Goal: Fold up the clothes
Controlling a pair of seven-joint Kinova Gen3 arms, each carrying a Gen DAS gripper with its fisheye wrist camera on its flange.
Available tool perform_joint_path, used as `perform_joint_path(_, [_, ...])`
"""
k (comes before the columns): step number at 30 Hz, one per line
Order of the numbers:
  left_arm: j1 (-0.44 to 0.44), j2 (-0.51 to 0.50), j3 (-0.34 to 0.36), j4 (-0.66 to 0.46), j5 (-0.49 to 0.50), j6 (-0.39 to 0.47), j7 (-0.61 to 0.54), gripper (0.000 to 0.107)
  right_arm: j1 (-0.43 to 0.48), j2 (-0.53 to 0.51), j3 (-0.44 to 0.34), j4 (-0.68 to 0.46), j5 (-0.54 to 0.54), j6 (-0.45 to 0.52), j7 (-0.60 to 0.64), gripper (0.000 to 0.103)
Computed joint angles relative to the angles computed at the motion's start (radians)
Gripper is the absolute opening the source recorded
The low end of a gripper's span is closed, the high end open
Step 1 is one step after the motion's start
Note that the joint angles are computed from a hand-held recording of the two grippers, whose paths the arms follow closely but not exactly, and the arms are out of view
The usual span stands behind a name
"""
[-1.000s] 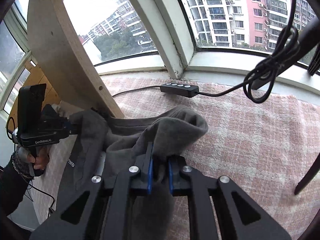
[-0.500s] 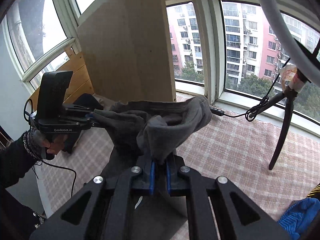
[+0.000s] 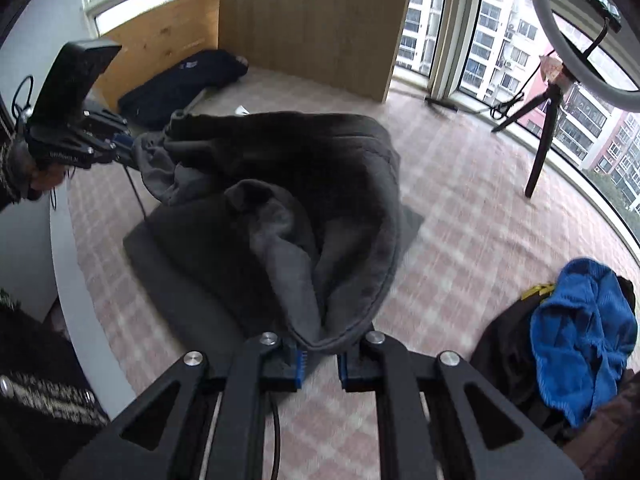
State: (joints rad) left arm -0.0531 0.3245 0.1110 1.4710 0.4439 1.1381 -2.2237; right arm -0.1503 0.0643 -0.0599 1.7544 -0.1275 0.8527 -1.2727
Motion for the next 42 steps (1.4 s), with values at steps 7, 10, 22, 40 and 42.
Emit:
perform_joint_path(7, [-0.044,-0.192,-0.076,0.151,-0.067,0.083,0.037,0.017,-0.159,-0.253,0.268,0.105,-0.173,0.089,-0.09,0.043])
perform_joint_path(10, [-0.03,-0.217,-0.035,0.179,-0.086,-0.019,0.009,0.029,-0.141,-0.262,0.254,0.148,-0.28,-0.006,-0.021,0.043])
perform_joint_path(22, [0.122,-0.126,-0.017,0.28,-0.181,-0.386,-0.057,0.031,-0.279,0.109,0.068,-0.044,-0.131,-0.172,-0.026,0.043])
perform_joint_path(40, [0.075,-0.258,-0.036,0.536,0.055,-0.414,-0.257,0.002,-0.237,0.14,-0.094,-0.084,0.085,0.042,-0.005,0.005])
perform_joint_path(42, [0.06,-0.284,-0.039,0.545,0.073,-0.395,-0.277,0.002,-0.203,0.106,-0.085,-0.073,0.041,0.052,0.001,0.016])
